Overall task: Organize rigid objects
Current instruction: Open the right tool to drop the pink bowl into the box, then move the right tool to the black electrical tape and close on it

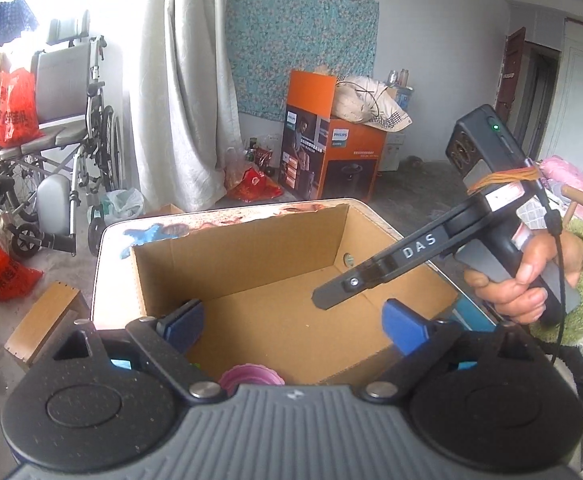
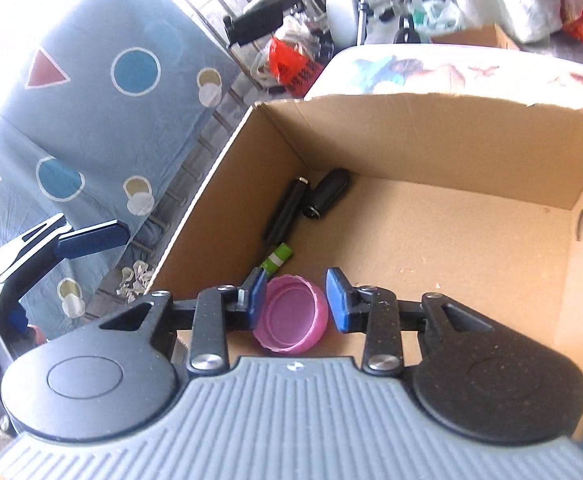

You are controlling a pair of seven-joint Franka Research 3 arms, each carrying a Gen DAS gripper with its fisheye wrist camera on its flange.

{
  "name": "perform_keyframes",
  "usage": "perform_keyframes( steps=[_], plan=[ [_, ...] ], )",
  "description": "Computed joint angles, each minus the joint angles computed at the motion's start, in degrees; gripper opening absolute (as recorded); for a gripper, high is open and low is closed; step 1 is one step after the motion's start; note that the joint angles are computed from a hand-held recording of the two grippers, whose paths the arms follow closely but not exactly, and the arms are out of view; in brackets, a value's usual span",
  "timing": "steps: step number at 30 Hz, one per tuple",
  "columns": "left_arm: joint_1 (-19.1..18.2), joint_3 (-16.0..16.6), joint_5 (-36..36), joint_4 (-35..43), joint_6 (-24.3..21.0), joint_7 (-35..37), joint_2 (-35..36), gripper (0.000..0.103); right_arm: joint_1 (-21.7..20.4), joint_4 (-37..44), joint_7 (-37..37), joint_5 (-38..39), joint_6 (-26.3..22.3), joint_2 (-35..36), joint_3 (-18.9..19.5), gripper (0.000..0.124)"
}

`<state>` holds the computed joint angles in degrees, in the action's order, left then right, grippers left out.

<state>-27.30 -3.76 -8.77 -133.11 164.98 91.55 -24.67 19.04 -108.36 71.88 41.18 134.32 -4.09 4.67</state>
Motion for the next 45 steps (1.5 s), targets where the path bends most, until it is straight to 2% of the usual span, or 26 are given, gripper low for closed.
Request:
perform_keyframes(
  steps=[2,8,13,15,16,21,23,25,27,30,33,40,45],
  plan=[
    [-1.71,0.51,-1.10,-2.59,1.54,0.75,-2.51,0.098,0.18,-6.51,-1.89,0.88,4.23,-6.81,-0.07,0.045],
    [-6.52,1.20,-2.44,-8.45,2.63,-1.08,-6.29,0.099,1.30,-23.73,1.59,-1.30,12.46,-24.71,0.25,0.049],
    [-10.66,0.76,-4.23,-10.11,1.12,-2.41,-3.40,0.099,2.71,-37.75,8.75,-1.46,18.19,-37.86,0.98,0.053],
    [-12.11,0.52,-5.20,-9.59,0.38,-1.60,-0.83,0.099,3.41,-43.44,13.27,-1.07,20.96,-41.04,2.48,0.053],
    [-11.65,-0.65,-4.85,-9.12,-0.10,-1.88,0.90,0.099,3.39,-45.82,15.91,-1.19,22.26,-42.00,3.61,0.053],
    [-5.20,-8.98,4.00,-6.72,-2.58,-5.91,6.73,0.094,0.42,-52.96,28.09,-6.50,25.98,-43.28,12.21,0.053],
    [-3.80,-10.77,7.26,-6.33,-2.57,-7.16,8.11,0.094,-0.13,-53.85,31.28,-8.30,27.53,-42.07,14.32,0.052],
    [-3.31,-11.36,8.78,-5.52,-3.32,-8.02,9.23,0.089,-0.66,-54.12,33.70,-10.39,27.91,-41.51,15.54,0.051],
    [-3.57,-11.29,8.60,-5.06,-3.84,-8.14,10.09,0.087,-0.44,-54.08,34.58,-12.21,28.43,-40.39,15.22,0.049],
    [-2.31,-12.87,11.69,-4.98,-3.23,-10.55,10.41,0.085,1.34,-54.62,35.29,-13.94,28.82,-40.08,13.25,0.045],
    [-1.30,-13.75,14.96,-4.71,-2.95,-12.85,10.68,0.082,2.10,-54.72,36.49,-16.44,30.43,-39.11,12.83,0.040],
    [-1.68,-13.62,16.59,-3.94,-1.62,-14.13,11.79,0.066,5.33,-55.02,38.61,-20.75,32.75,-37.62,9.40,0.025],
    [-1.48,-13.73,17.64,-3.67,-1.63,-15.34,12.08,0.066,6.33,-55.29,39.67,-22.18,33.95,-37.06,8.23,0.021]
  ],
)
